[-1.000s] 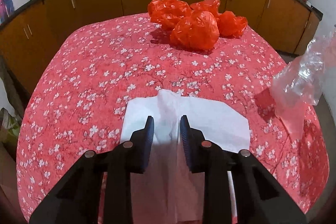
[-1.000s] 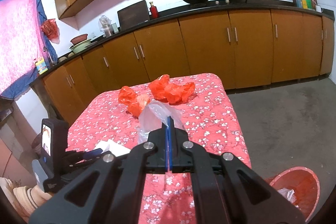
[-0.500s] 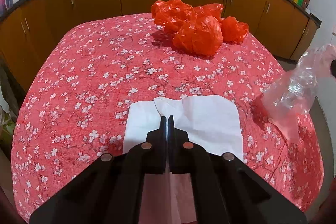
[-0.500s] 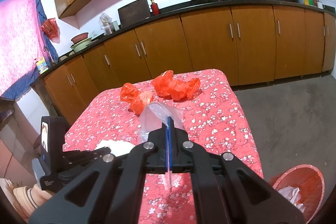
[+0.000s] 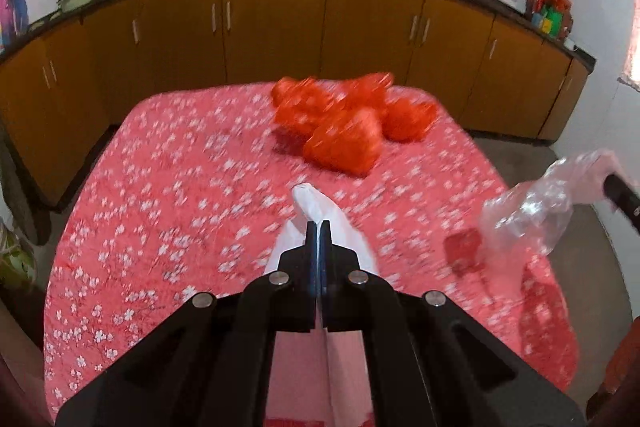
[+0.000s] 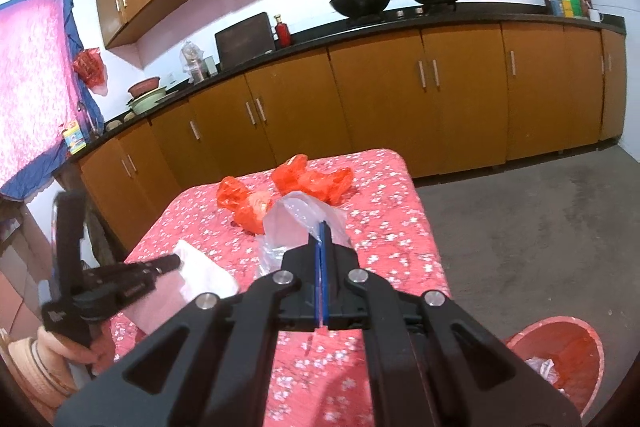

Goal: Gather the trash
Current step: 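Grasp the white tissue with the left tool and lift it toward the basket, then carry the tissue and clear plastic with both tools over the orange basket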

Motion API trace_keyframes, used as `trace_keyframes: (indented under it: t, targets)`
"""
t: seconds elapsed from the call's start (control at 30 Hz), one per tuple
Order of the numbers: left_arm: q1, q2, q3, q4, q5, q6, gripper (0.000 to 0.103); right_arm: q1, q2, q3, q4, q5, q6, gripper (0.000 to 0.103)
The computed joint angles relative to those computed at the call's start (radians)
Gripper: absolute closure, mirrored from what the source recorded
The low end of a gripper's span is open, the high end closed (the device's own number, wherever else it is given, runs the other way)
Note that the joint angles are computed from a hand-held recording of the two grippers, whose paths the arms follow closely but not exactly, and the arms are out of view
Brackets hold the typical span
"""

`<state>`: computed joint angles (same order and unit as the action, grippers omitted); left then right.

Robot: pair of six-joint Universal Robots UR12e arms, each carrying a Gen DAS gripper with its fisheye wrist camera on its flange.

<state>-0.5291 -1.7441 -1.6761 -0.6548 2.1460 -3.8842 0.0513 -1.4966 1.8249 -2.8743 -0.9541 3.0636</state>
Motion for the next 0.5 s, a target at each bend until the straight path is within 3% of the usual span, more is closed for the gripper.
trace_keyframes:
  t: [0.27,0.5]
  targets:
    - [-0.052,-0.080,0.114,0.070,0.001,0.097,0.102,-0.070,-0.027,0.030,-0.029,-0.016,0.032,0.101]
    - [-0.091,-0.161,0.222,0.132,-0.059,0.174,0.102,-0.145,-0.049,0.061,-0.051,-0.050,0.053,0.101]
